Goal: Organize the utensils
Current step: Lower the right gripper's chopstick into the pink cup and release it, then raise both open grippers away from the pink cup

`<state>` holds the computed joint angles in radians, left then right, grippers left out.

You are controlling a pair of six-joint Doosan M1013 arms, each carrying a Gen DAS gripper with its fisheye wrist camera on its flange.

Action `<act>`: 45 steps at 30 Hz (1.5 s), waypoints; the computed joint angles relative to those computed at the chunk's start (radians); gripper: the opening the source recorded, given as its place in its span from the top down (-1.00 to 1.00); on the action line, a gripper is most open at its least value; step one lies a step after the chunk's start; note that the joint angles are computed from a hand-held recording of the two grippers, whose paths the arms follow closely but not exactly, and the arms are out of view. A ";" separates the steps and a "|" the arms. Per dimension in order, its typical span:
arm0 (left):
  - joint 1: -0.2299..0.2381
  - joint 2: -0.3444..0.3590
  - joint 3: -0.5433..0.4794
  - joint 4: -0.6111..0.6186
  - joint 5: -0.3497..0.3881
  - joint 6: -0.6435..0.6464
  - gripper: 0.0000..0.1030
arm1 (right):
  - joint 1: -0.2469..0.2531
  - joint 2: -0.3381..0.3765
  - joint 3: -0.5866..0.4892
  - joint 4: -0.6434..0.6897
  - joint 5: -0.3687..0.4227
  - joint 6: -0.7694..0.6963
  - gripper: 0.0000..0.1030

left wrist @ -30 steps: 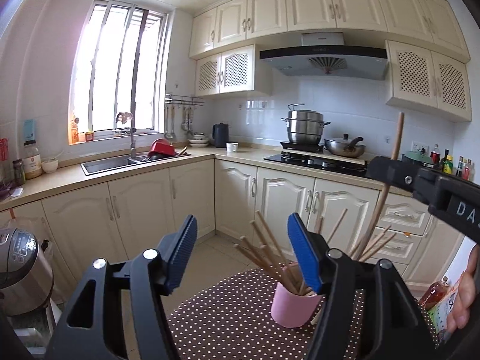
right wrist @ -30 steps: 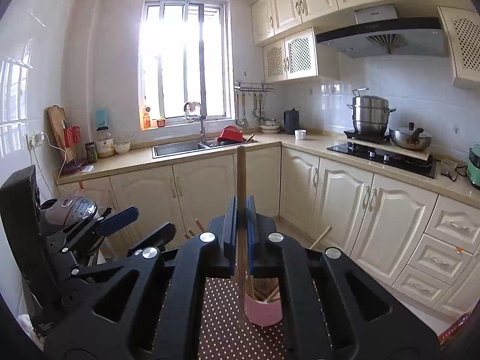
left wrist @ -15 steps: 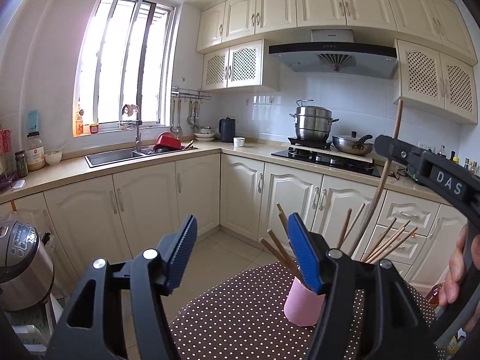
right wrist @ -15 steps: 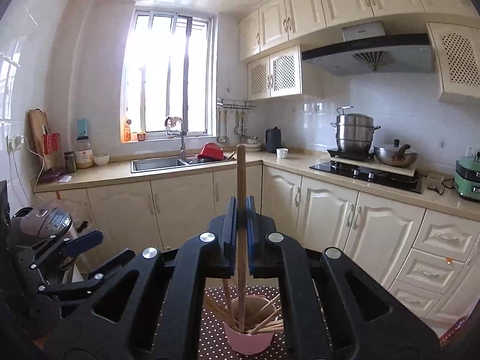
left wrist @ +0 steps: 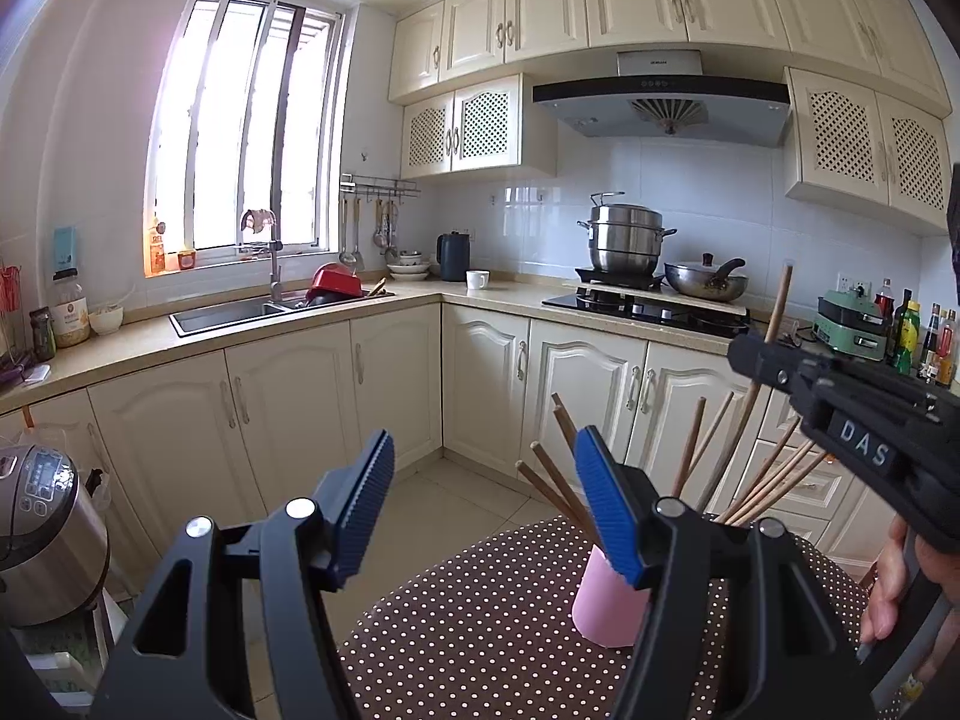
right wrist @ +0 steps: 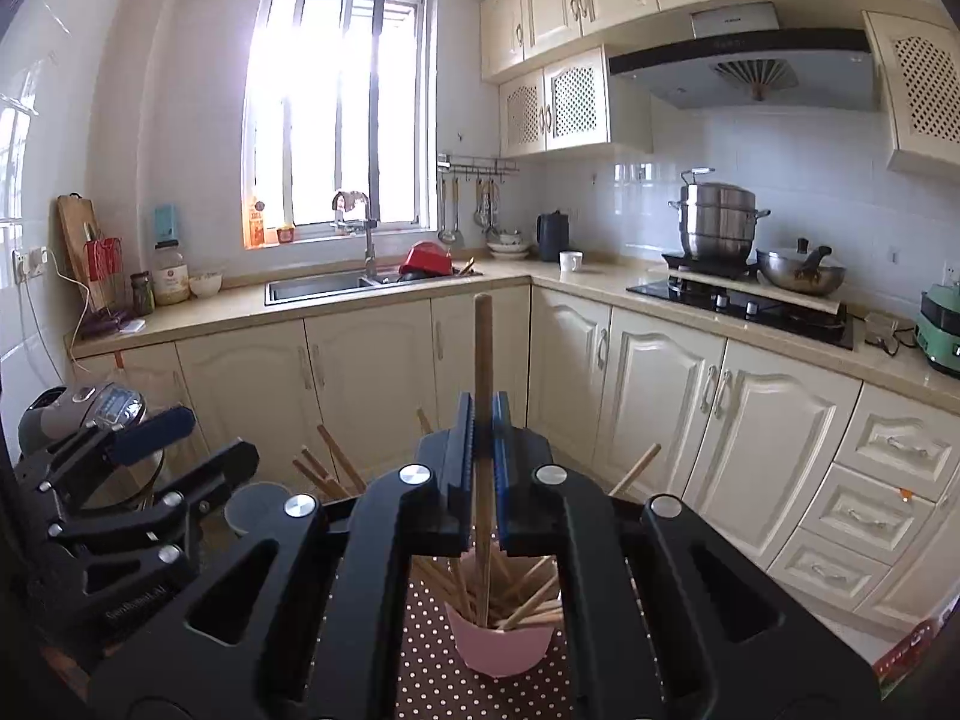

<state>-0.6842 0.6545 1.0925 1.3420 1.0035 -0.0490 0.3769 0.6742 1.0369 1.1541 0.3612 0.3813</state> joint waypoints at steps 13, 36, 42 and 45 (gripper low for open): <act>-0.015 0.005 -0.010 0.008 0.013 0.014 -0.26 | -0.009 0.020 -0.015 -0.175 0.061 0.193 0.87; -0.088 -0.034 0.012 0.083 0.090 -0.005 -0.38 | -0.051 -0.140 0.221 0.359 0.005 -0.313 0.04; -0.133 -0.055 0.037 0.124 0.136 -0.017 -0.42 | -0.066 -0.202 0.312 0.498 0.020 -0.442 0.04; -0.155 -0.064 0.050 0.141 0.157 -0.029 -0.46 | -0.075 -0.238 0.364 0.571 0.030 -0.513 0.03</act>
